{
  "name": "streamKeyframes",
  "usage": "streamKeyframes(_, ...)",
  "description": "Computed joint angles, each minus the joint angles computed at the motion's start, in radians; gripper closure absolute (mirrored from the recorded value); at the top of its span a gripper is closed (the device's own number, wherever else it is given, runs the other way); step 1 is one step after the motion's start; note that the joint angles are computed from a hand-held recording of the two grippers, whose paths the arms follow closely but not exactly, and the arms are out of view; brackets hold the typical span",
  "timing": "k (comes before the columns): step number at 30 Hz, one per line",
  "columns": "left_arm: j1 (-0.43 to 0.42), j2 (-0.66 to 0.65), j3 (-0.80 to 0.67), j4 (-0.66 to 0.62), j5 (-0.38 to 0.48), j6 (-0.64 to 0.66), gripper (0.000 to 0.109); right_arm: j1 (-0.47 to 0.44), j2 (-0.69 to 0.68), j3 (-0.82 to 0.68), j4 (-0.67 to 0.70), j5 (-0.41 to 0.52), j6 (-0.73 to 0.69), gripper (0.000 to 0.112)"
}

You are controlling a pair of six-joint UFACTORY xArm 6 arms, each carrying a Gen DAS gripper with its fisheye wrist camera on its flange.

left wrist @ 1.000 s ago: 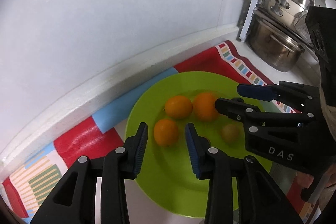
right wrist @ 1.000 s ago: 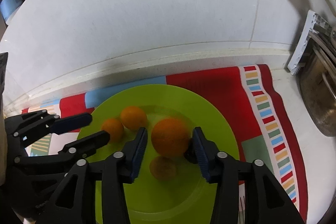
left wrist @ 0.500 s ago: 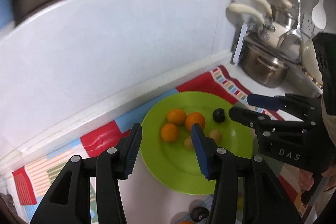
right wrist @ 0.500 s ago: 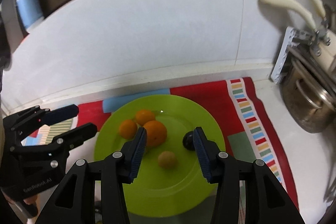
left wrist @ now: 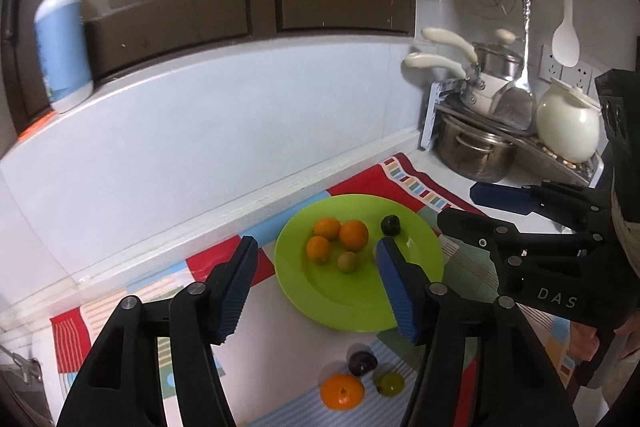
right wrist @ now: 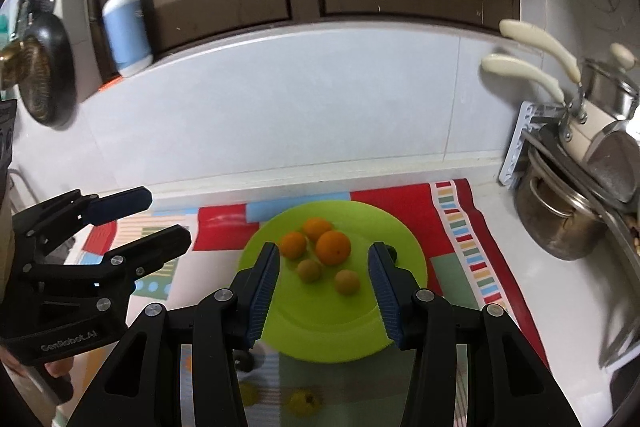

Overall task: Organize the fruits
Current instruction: 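Withdraw both tools from the plate toward the fruits left on the mat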

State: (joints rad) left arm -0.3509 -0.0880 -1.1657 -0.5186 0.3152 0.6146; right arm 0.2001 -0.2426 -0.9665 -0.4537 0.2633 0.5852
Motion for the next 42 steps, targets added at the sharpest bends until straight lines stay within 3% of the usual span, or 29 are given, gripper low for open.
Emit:
streamKeyframes(8,0.004,-0.128,0.162,-0.001,-0.051,0.024,0.044,0.051,-0.113,0.089,-0.263,0.03,0.214,0.065)
streamKeyframes(16,0.017,-0.211,0.279,0.009,-0.059,0.042,0.04,0.106,-0.163,0.145,-0.399,0.095,0.32,0.065)
streamKeyframes(26,0.019,-0.212,0.333,0.049,-0.004,0.048,0.04,0.117,-0.178,0.214,-0.29,0.118,0.263,0.065)
streamKeyframes(42,0.017,-0.101,0.317,0.1,0.043,0.042,0.04,0.1,-0.109,0.255,-0.131,0.13,0.177,0.065)
